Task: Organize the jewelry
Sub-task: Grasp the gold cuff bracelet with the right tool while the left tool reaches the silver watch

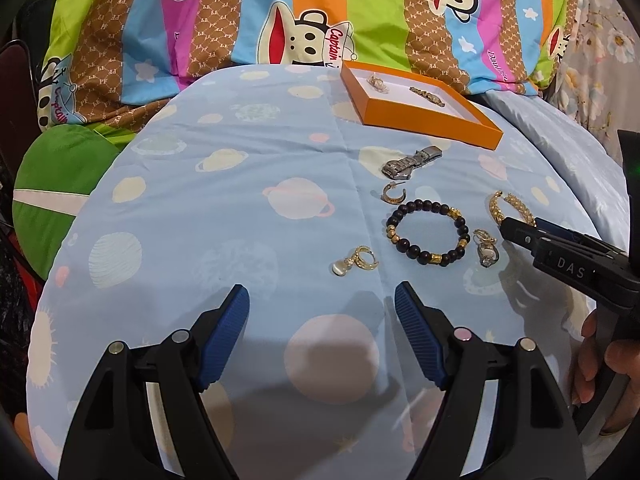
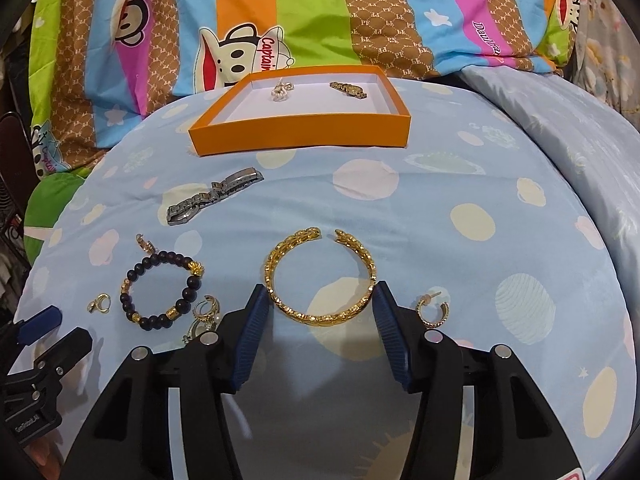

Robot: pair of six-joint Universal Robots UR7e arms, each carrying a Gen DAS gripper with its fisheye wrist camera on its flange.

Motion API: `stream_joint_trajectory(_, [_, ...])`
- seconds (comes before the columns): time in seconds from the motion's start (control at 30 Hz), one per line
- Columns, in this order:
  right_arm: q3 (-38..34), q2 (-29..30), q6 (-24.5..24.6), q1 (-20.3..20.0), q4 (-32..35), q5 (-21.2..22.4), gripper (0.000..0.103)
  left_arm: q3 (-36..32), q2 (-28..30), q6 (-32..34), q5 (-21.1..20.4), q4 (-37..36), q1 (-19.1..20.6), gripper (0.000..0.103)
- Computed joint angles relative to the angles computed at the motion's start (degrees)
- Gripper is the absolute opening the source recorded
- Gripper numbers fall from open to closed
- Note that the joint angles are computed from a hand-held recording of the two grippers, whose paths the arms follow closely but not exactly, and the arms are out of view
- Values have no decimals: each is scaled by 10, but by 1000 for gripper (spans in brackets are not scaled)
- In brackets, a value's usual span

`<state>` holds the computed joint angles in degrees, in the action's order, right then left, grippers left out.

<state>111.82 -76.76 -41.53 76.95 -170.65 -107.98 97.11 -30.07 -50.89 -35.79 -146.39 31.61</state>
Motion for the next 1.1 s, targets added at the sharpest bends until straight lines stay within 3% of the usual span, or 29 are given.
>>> stream_joint_trajectory(0.43, [46, -68, -12, -19, 3, 53, 50, -23, 5, 28, 1, -10, 5, 73])
stream_joint_trajectory(0.8, [71, -116, -26, -32, 16, 74, 50, -184, 79, 167, -7, -12, 44, 73])
stream_joint_trajectory(1.1, [68, -142, -17, -59, 45, 86, 50, -258, 125, 191, -24, 32, 59, 73])
